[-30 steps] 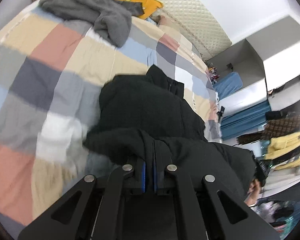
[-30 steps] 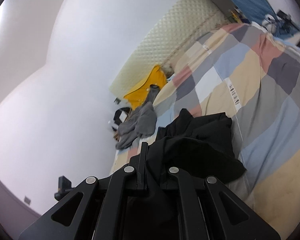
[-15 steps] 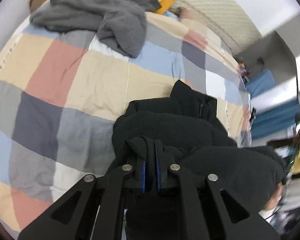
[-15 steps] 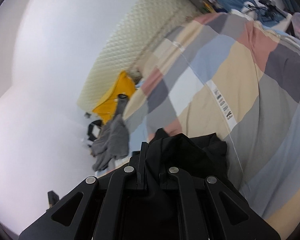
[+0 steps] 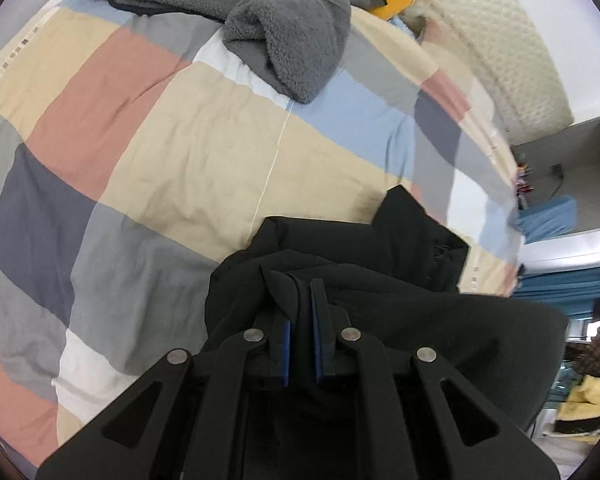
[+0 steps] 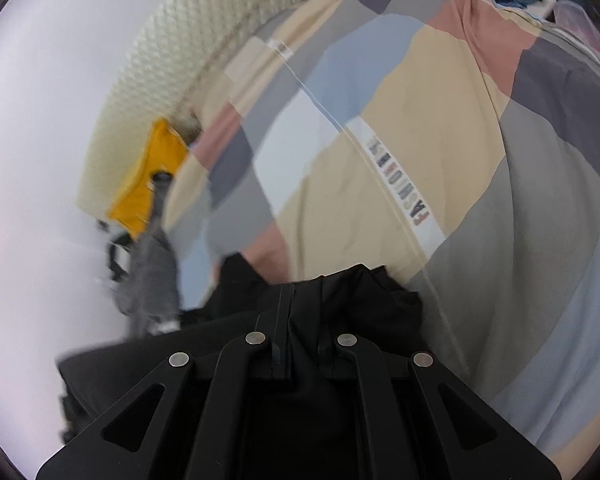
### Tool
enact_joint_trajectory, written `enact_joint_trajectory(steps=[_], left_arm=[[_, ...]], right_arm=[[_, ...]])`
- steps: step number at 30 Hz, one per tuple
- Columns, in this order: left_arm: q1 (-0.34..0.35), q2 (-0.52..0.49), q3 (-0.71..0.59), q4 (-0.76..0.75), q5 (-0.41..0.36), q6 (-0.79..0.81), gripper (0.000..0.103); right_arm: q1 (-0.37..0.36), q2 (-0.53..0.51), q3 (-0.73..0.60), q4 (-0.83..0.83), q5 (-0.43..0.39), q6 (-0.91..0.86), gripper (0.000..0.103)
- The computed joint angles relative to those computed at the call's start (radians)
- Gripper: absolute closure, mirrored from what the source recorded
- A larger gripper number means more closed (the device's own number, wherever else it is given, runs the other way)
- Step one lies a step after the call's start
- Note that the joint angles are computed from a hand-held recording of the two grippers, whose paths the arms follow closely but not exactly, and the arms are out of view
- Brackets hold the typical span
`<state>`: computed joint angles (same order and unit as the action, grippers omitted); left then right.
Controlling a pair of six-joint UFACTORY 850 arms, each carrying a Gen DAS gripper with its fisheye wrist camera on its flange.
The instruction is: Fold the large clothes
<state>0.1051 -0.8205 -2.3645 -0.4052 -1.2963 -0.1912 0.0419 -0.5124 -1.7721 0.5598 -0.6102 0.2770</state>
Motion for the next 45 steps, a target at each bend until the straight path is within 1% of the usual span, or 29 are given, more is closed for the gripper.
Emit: enact_joint_trajectory(steps=[2,3,5,10,11,13,15,16,17,18,19,20,21,22,23,24,26,27,29,33,34,36,37,39,40,41,42,43,45], left_arm=[[-0.01,-0.007,0.002,0.017,0.023,0.015,0.093],[-0.021,-0.023,-0.013,0.04,0.021,0.017,0.093],[-0.027,-0.064,-0.062,0.048,-0.009,0.002,0.093],[-0.034,-0.076,-0.068,0.055,0.003,-0.014,0.093],[-0.033,-0.089,-0.087,0.054,-0.024,-0.027,0.093],[-0.024,-0.133,-0.164,0.044,-0.104,-0.075,0.092],[-0.011,-0.153,-0.211,0.021,-0.149,-0.114,0.091],[-0.005,-0.151,-0.217,0.01,-0.157,-0.134,0.089],[0.002,-0.139,-0.204,-0.006,-0.152,-0.155,0.084],[0.008,-0.125,-0.191,-0.017,-0.146,-0.168,0.082],[0.011,-0.117,-0.191,-0.019,-0.148,-0.173,0.076],[0.012,-0.11,-0.194,-0.019,-0.149,-0.173,0.063],[0.012,-0.086,-0.177,-0.009,-0.133,-0.163,0.055],[0.009,-0.055,-0.144,0.008,-0.098,-0.156,0.036],[0.003,-0.013,-0.098,0.04,-0.044,-0.148,0.029],[-0.007,0.052,-0.027,0.1,0.035,-0.139,0.029],[-0.028,0.135,0.059,0.201,0.147,-0.135,0.028],[-0.04,0.188,0.116,0.25,0.218,-0.128,0.027],[-0.059,0.252,0.185,0.3,0.302,-0.09,0.026],[-0.106,0.367,0.34,0.318,0.437,0.038,0.026],[-0.119,0.4,0.392,0.297,0.475,0.091,0.026],[-0.152,0.468,0.502,0.297,0.563,0.131,0.026],[-0.172,0.506,0.569,0.291,0.621,0.154,0.025],[-0.194,0.549,0.654,0.214,0.689,0.268,0.024],[-0.209,0.554,0.676,0.213,0.714,0.294,0.024],[-0.225,0.565,0.704,0.234,0.74,0.302,0.024],[-0.249,0.561,0.725,0.284,0.769,0.289,0.024],[-0.263,0.55,0.722,0.317,0.77,0.277,0.024],[-0.284,0.508,0.702,0.355,0.767,0.251,0.024]], right_arm=[[-0.003,-0.016,0.007,0.026,0.003,-0.018,0.1],[-0.006,-0.021,0.013,0.049,0.005,-0.035,0.101],[-0.012,-0.027,0.036,0.109,0.012,-0.071,0.101],[-0.024,-0.026,0.058,0.206,0.011,-0.159,0.101],[-0.03,-0.025,0.056,0.232,0.001,-0.197,0.1],[-0.042,-0.025,0.05,0.294,-0.029,-0.266,0.096],[-0.052,-0.024,0.042,0.318,-0.069,-0.299,0.091],[-0.057,-0.02,0.045,0.337,-0.082,-0.319,0.089],[-0.062,-0.013,0.053,0.364,-0.091,-0.342,0.083],[-0.073,-0.004,0.065,0.412,-0.11,-0.378,0.075],[-0.078,0.003,0.072,0.44,-0.12,-0.397,0.068],[-0.085,0.017,0.086,0.47,-0.123,-0.42,0.044],[-0.089,0.031,0.095,0.483,-0.12,-0.432,0.023],[-0.093,0.052,0.105,0.479,-0.112,-0.442,0.02],[-0.095,0.062,0.1,0.458,-0.117,-0.441,0.02],[-0.094,0.073,0.091,0.408,-0.117,-0.419,0.02],[-0.081,0.094,0.061,0.227,-0.091,-0.313,0.02],[-0.07,0.104,0.045,0.14,-0.079,-0.276,0.02],[-0.048,0.125,0.028,0.039,-0.056,-0.233,0.02],[0.017,0.162,0.025,-0.043,0.016,-0.232,0.02],[0.049,0.175,0.029,-0.108,0.049,-0.203,0.02],[0.096,0.194,0.047,-0.2,0.106,-0.157,0.02],[0.118,0.207,0.068,-0.211,0.142,-0.16,0.02],[0.149,0.209,0.087,-0.205,0.171,-0.192,0.017],[0.174,0.198,0.088,-0.222,0.175,-0.194,0.017],[0.19,0.186,0.085,-0.227,0.174,-0.207,0.017],[0.205,0.171,0.079,-0.244,0.174,-0.209,0.017],[0.227,0.15,0.071,-0.284,0.174,-0.198,0.017],[0.248,0.121,0.06,-0.322,0.176,-0.192,0.017]])
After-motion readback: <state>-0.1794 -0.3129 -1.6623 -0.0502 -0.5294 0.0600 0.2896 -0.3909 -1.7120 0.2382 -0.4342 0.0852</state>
